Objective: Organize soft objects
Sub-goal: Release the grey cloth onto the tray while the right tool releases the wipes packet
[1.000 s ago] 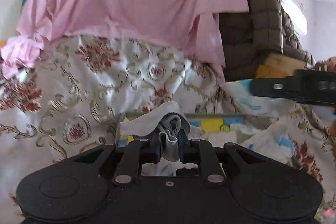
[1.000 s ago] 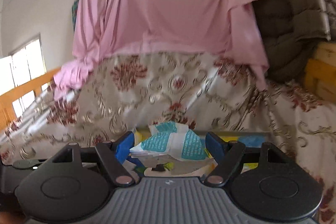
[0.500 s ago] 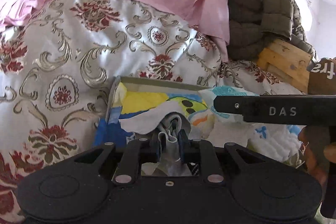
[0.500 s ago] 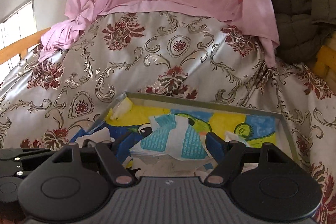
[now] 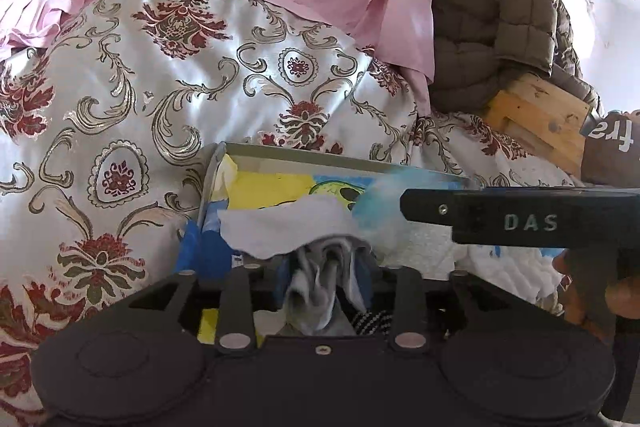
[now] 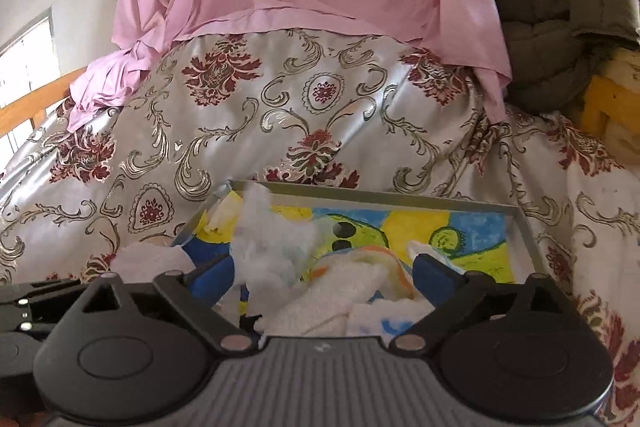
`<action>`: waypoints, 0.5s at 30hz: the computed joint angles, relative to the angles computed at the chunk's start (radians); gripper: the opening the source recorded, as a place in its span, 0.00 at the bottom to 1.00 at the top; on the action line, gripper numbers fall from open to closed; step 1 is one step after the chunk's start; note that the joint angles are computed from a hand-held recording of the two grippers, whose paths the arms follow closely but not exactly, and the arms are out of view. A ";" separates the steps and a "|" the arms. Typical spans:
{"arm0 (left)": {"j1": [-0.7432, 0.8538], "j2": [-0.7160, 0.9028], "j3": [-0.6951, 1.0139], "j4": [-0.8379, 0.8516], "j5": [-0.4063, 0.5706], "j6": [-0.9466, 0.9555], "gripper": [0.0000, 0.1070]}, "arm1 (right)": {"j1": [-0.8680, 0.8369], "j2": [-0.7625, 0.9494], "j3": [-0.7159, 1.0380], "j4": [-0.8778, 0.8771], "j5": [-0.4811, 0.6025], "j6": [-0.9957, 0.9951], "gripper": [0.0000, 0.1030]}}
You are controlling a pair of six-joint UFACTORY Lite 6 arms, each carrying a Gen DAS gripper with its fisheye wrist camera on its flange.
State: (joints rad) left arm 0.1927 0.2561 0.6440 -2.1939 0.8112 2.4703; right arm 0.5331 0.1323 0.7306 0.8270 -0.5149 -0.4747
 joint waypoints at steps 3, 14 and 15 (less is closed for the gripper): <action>-0.003 -0.046 -0.032 -0.007 -0.010 -0.003 0.50 | 0.026 -0.097 -0.076 0.069 -0.026 -0.078 0.99; 0.047 -0.451 -0.277 0.012 -0.049 -0.085 0.78 | 0.259 -0.691 -0.383 0.585 -0.207 -0.454 1.00; 0.058 -0.519 -0.311 0.028 -0.054 -0.110 0.80 | 0.321 -0.761 -0.406 0.666 -0.267 -0.508 1.00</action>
State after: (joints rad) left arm 0.2510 -0.2629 0.3327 -2.1661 0.7568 2.3608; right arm 0.8545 -0.6283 0.3242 1.4932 -0.7824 -0.9830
